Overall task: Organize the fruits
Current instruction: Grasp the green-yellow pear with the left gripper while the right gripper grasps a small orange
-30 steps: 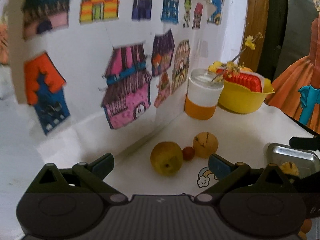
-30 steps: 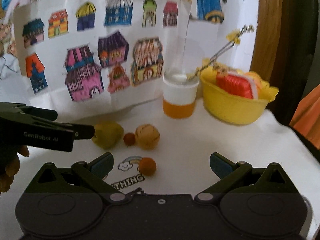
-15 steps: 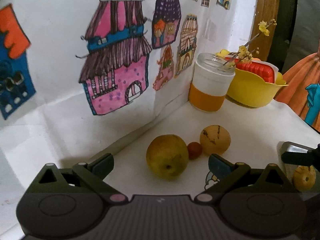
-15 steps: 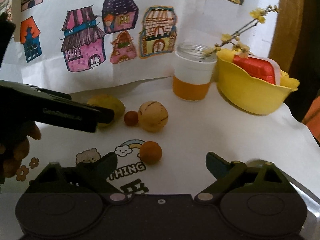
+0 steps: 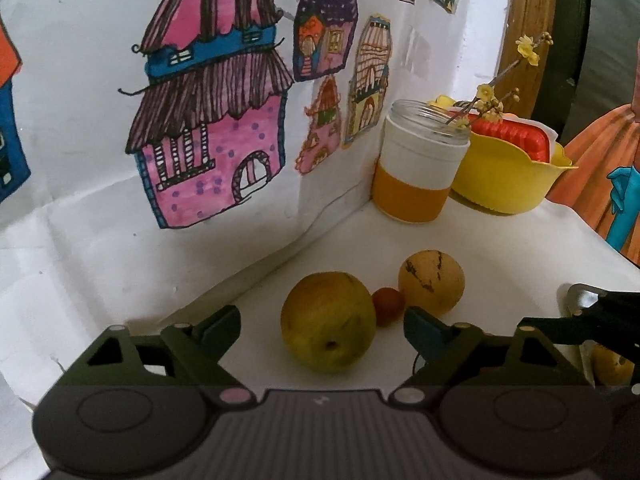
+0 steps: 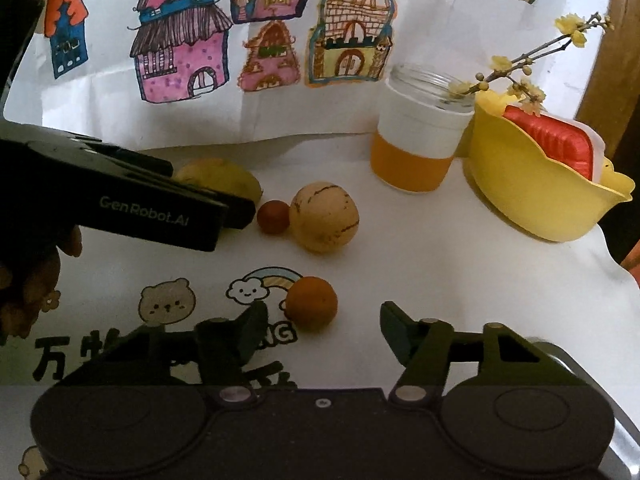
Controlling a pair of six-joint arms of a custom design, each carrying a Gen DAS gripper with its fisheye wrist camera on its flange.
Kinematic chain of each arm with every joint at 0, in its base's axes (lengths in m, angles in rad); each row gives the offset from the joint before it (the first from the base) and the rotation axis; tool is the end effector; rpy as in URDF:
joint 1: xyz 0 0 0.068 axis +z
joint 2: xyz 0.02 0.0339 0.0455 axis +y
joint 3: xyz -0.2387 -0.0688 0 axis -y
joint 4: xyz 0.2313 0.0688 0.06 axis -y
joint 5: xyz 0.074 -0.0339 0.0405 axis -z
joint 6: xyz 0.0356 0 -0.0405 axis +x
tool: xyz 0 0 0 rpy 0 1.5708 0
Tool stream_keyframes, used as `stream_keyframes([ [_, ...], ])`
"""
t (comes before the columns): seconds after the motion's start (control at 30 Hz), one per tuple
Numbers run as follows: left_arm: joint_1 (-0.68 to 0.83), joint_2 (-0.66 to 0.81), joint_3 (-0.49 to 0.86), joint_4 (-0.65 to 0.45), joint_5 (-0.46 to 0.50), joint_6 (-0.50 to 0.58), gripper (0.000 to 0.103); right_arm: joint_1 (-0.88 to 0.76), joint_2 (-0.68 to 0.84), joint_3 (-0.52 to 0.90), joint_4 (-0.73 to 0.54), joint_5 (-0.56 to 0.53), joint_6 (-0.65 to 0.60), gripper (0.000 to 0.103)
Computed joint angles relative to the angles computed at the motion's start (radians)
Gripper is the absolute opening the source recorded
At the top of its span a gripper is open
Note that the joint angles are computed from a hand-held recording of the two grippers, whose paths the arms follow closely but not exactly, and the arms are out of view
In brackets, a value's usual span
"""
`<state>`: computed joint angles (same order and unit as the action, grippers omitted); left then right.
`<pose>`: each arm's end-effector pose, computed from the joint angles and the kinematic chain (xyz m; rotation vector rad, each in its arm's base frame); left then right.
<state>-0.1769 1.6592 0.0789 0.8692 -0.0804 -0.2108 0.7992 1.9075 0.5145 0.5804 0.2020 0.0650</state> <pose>0.1795 -0.0292 0.0480 -0.0807 2.2802 -0.1114 0.1960 0.1912 0.0427 -0.7604 2.2439 0.1771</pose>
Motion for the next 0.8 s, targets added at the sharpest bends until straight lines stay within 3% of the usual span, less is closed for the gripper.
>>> stream_keyframes([
  [0.47, 0.029, 0.018, 0.009, 0.009, 0.047, -0.013, 0.057, -0.031, 0.035, 0.024, 0.027, -0.062, -0.035, 0.031],
  [0.8, 0.004, -0.02, -0.027, 0.008, 0.026, -0.019, 0.056, -0.023, 0.018, 0.009, 0.035, -0.061, -0.049, 0.03],
])
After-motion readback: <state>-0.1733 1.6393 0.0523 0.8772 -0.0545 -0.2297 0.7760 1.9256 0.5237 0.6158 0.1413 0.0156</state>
